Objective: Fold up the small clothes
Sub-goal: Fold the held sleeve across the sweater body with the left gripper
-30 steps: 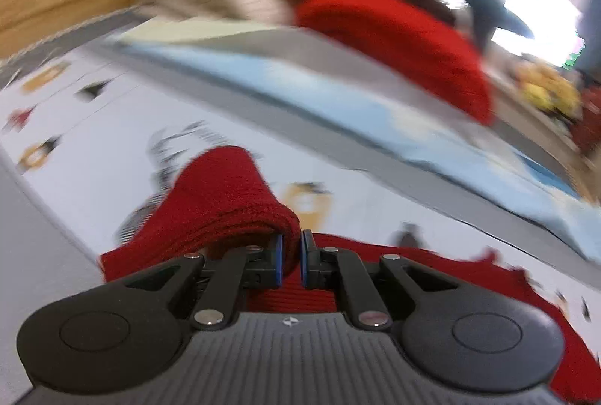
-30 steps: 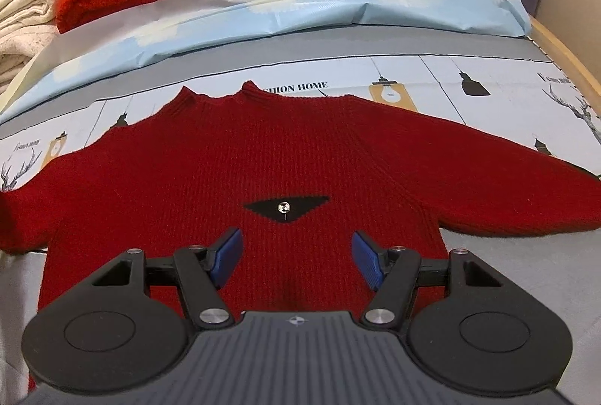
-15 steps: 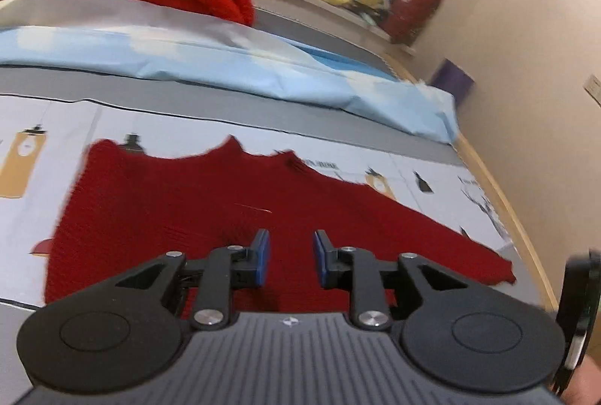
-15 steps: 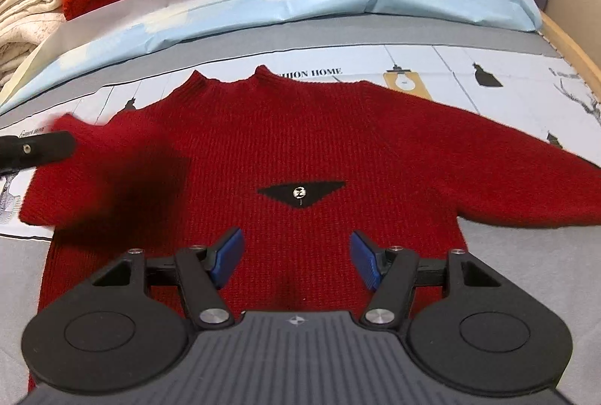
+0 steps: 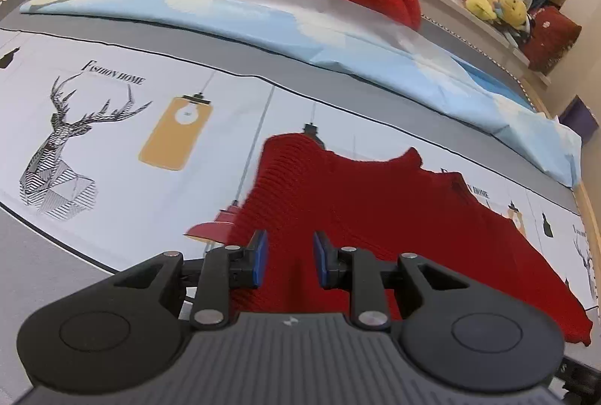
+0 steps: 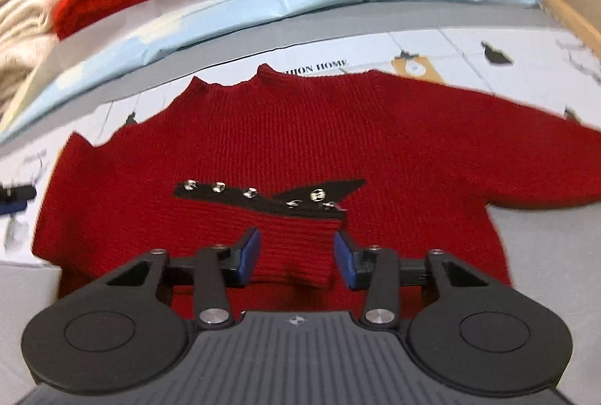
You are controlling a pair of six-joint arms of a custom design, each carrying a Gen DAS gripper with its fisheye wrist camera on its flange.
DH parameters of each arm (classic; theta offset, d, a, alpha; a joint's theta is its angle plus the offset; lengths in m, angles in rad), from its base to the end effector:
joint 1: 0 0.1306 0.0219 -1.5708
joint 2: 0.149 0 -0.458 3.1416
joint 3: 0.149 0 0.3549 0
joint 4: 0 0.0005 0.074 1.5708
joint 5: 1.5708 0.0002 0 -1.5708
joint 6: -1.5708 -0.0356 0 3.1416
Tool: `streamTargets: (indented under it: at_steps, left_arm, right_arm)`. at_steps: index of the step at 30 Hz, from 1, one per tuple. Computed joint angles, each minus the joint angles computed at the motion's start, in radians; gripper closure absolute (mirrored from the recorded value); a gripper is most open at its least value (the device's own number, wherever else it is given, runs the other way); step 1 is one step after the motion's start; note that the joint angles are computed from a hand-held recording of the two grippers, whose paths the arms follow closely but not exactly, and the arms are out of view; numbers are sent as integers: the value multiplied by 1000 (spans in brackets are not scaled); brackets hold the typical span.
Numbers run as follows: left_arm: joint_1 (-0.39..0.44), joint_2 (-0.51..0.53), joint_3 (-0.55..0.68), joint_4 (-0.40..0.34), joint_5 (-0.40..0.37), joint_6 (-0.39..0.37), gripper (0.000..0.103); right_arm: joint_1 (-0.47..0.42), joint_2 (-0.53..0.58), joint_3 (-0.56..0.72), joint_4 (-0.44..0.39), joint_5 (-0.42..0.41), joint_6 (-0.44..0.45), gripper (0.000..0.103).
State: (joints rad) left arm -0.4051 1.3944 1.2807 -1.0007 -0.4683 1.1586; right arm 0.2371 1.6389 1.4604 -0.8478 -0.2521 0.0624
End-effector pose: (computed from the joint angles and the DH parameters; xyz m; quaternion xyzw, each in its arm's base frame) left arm 0.3815 -0.1466 0.4531 -0.3974 0.8617 0.0053 0.3154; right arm 0.5092 0.1317 0.4219 -0.1760 0.9398 0.1439 0.2552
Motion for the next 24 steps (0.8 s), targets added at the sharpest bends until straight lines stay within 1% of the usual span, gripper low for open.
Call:
streamTargets:
  at_steps: [1,3,4,6,8,10,11,12,13,14,15,16,17,19,20,21,22,23,24]
  left_arm:
    - [4,-7,-5,-2,1,-1,75]
    - [7,-20,-17,-3,4,0,75]
    - [8,-24,-19,-5,7,0,75]
    - [13,-33,-28,-4,11,-2,75]
    - [20,-34,-30,-5,16,-2,75]
    - [30,-37,-36,0,24,1,75]
    - [34,-39,-39,3,25,0,75]
    - [37,-40,-39,4,25,-2,75]
    - [40,-40,-39,5,25,-7,75]
    - [42,-39,-39,6,25,-11,75]
    - [45,-40,-40,7,25,-17,75]
    - [47,-40,-40,7,25,-20,75]
    - [49,-40,-42,5,24,-19,75]
    - [53,-40,-45,3,26,-19,75]
    - [54,-39,-46,1,28,-18,75]
    - [54,-37,-48,1,31,-19,75]
    - [53,-34,-49,3,34,-20,75]
    - [52,-30,-49,4,38,-21,75]
    - [50,-24,-47,5,43,-25,75]
  right_arm:
    - [-1,10,6,-10,8,-45,57]
    - [-16,36,23,-37,-13,-150,52]
    - [-24,51,28,-47,-14,-203,52]
    - [-28,75,28,-54,6,-249,52]
    - [-25,100,30,-65,1,-274,52]
    - [-16,101,16,-39,6,-301,51]
    - [-9,96,11,-23,14,-300,59]
    - [-3,92,6,-8,8,-299,76]
    - [4,86,1,9,23,-299,83]
    - [8,80,-5,34,36,-298,96]
    - [10,68,-15,73,40,-292,99]
    - [13,55,-21,108,45,-284,100]
    - [18,36,-28,161,45,-267,101]
    - [19,-10,-56,317,22,-192,101]
    - [17,-29,-72,392,31,-160,101]
    - [13,-42,-87,470,63,-132,101]
    - [6,-41,-87,502,88,-129,101]
    - [-8,-29,-73,501,115,-145,101]
    - [-22,-12,-53,476,127,-158,101]
